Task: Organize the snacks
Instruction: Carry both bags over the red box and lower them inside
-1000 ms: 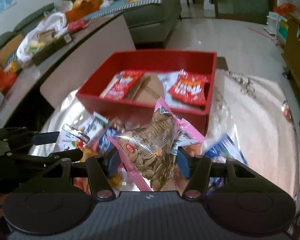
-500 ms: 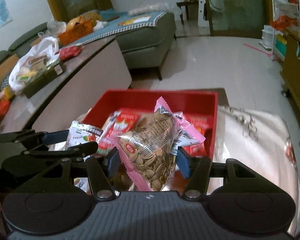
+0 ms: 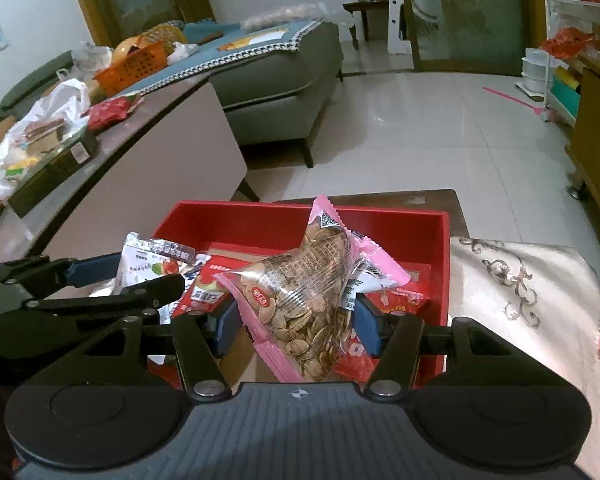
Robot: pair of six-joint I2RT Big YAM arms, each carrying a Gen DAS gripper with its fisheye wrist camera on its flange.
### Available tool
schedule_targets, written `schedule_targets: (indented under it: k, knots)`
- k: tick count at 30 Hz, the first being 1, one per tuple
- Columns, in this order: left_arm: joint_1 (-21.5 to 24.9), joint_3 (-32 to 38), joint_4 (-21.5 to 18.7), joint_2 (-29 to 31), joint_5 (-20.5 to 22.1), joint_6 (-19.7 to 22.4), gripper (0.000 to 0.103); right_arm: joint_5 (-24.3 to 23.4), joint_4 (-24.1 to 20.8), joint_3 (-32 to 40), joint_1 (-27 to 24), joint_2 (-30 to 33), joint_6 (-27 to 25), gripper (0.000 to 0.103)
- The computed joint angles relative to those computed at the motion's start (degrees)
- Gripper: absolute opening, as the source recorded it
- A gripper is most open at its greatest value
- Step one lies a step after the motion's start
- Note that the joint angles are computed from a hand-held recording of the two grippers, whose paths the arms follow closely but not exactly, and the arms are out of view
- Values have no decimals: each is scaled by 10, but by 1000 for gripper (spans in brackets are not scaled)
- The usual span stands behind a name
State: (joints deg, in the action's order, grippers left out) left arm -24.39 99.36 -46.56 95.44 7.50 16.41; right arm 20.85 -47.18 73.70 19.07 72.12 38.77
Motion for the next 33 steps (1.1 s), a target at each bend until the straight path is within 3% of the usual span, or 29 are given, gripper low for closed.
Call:
schedule_targets:
  k: [17, 33]
  knots:
    - [-19, 8, 14, 30, -33, 13, 49, 16, 13, -14, -20, 20, -28, 66]
    - [-20, 9, 12, 34, -37, 13, 50, 18, 11, -14, -21, 26, -38, 66]
